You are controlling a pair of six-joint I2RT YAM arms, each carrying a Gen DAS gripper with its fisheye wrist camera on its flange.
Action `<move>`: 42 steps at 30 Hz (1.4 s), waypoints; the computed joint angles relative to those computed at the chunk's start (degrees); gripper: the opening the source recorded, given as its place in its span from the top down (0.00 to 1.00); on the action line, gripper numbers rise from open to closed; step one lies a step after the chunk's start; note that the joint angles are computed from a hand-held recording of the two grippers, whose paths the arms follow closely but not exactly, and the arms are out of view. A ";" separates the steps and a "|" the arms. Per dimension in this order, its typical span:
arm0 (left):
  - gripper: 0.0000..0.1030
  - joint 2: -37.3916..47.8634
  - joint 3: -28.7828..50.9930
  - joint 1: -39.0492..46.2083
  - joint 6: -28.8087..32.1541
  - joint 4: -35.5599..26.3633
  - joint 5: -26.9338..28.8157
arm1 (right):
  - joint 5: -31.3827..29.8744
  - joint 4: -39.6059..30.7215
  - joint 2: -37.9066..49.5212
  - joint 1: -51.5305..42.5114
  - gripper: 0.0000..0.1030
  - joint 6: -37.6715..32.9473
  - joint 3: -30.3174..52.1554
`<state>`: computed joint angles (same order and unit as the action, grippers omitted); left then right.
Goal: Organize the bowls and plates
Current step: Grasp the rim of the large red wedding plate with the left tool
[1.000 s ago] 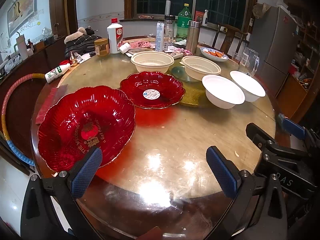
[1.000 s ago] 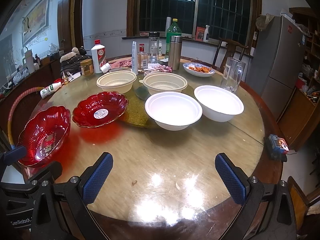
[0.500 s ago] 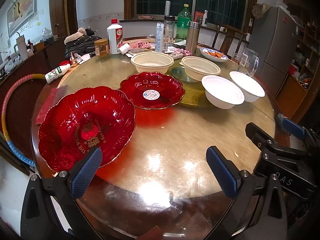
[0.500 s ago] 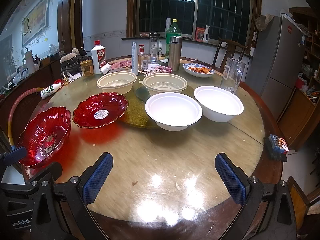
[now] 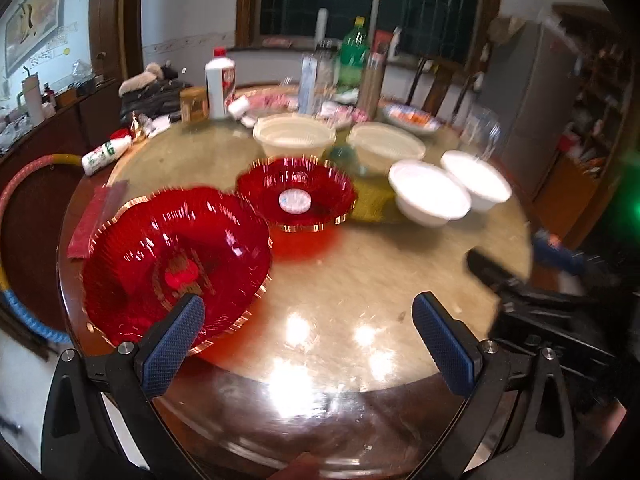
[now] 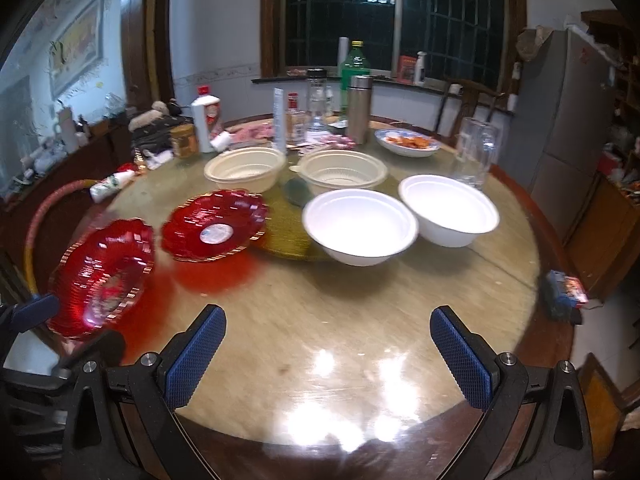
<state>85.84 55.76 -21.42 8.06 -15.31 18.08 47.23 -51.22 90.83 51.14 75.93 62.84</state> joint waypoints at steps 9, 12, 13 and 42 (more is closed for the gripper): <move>0.00 15.68 18.75 18.15 5.50 -7.09 0.13 | -31.17 30.53 3.35 -11.47 0.00 -19.43 -0.46; 0.07 23.31 25.83 19.18 5.14 -10.04 -4.17 | -37.75 31.27 11.92 -14.27 0.00 -21.13 6.85; 0.09 25.51 27.96 19.33 5.50 -11.65 -4.17 | -39.70 31.35 15.01 -15.23 0.00 -21.17 9.59; 0.88 34.22 34.49 16.84 -0.54 -12.41 -6.71 | -43.59 29.47 31.51 -19.30 0.88 -23.01 25.80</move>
<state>120.06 90.25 -4.57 7.53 -27.73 11.36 3.64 -21.76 122.34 31.84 52.92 88.64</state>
